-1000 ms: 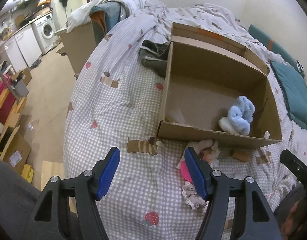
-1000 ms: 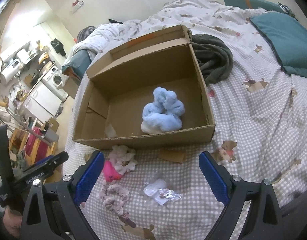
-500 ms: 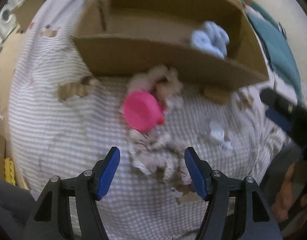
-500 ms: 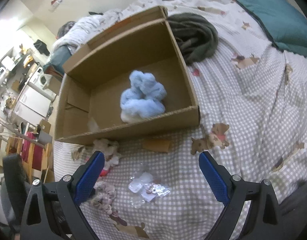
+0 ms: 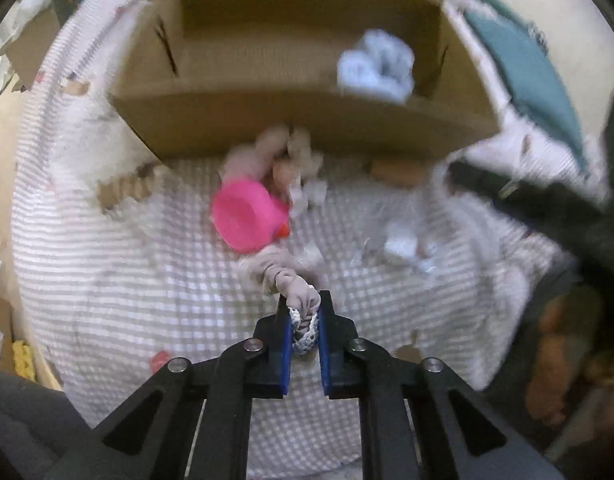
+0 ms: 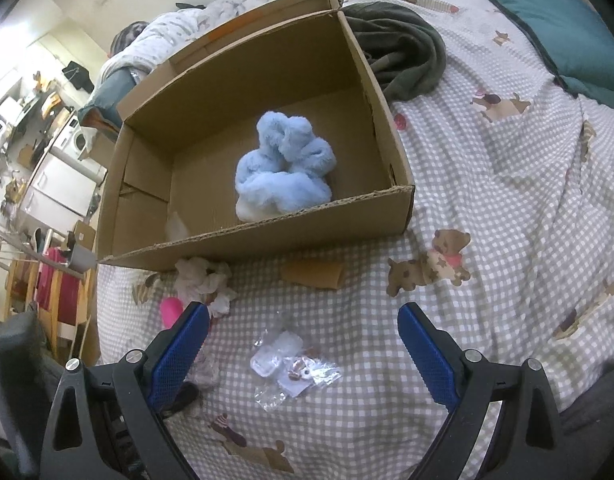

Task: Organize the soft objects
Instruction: 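Grasp the lace scrunchie with the left gripper while the right gripper grasps the clear bag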

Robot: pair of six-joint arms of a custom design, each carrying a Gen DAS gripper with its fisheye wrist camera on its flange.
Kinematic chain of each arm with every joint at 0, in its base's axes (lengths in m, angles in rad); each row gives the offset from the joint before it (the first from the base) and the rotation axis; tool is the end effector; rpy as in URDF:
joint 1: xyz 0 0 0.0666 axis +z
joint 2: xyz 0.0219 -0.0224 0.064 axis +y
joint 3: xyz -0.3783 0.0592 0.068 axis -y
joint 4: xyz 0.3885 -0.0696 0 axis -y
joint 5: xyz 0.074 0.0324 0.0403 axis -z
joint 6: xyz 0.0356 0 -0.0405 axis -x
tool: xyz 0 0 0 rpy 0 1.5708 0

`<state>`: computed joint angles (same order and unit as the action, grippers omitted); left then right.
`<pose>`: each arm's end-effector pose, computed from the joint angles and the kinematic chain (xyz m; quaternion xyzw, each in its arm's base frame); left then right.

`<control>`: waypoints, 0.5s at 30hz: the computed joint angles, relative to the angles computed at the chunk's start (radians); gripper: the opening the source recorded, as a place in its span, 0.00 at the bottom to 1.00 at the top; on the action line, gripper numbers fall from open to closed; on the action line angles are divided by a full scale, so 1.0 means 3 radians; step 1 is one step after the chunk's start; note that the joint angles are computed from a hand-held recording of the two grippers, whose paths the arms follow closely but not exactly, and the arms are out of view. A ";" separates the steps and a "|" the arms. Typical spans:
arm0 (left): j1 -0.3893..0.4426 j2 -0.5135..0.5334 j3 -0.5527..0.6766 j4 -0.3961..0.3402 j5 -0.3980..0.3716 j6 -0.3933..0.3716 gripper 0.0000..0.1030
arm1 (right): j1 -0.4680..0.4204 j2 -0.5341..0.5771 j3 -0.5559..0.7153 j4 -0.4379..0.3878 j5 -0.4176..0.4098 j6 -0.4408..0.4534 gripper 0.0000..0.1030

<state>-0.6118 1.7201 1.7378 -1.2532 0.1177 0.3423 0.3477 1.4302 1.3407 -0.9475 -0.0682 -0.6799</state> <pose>0.4637 -0.3309 0.3981 0.1420 0.9740 -0.1280 0.1213 0.4494 0.1650 0.3856 0.1505 0.9523 0.1582 0.2134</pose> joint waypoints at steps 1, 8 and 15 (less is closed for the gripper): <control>0.0027 -0.0092 -0.0060 0.0104 0.0009 0.0050 0.10 | -0.0003 0.0006 0.0002 -0.0005 -0.0017 -0.0005 0.98; 0.0194 -0.0403 -0.0261 0.0498 -0.0349 0.0488 0.10 | 0.0041 0.0098 0.0079 -0.0100 -0.0046 0.0098 0.98; 0.0236 -0.0240 -0.0148 0.0237 -0.0545 0.0584 0.10 | 0.0238 0.0337 0.0294 -0.0408 0.0215 0.0452 0.91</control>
<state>-0.5410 1.6480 1.6933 -1.1821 -0.0457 0.5174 0.4191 1.5313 1.4290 -1.0698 -0.0039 -0.5444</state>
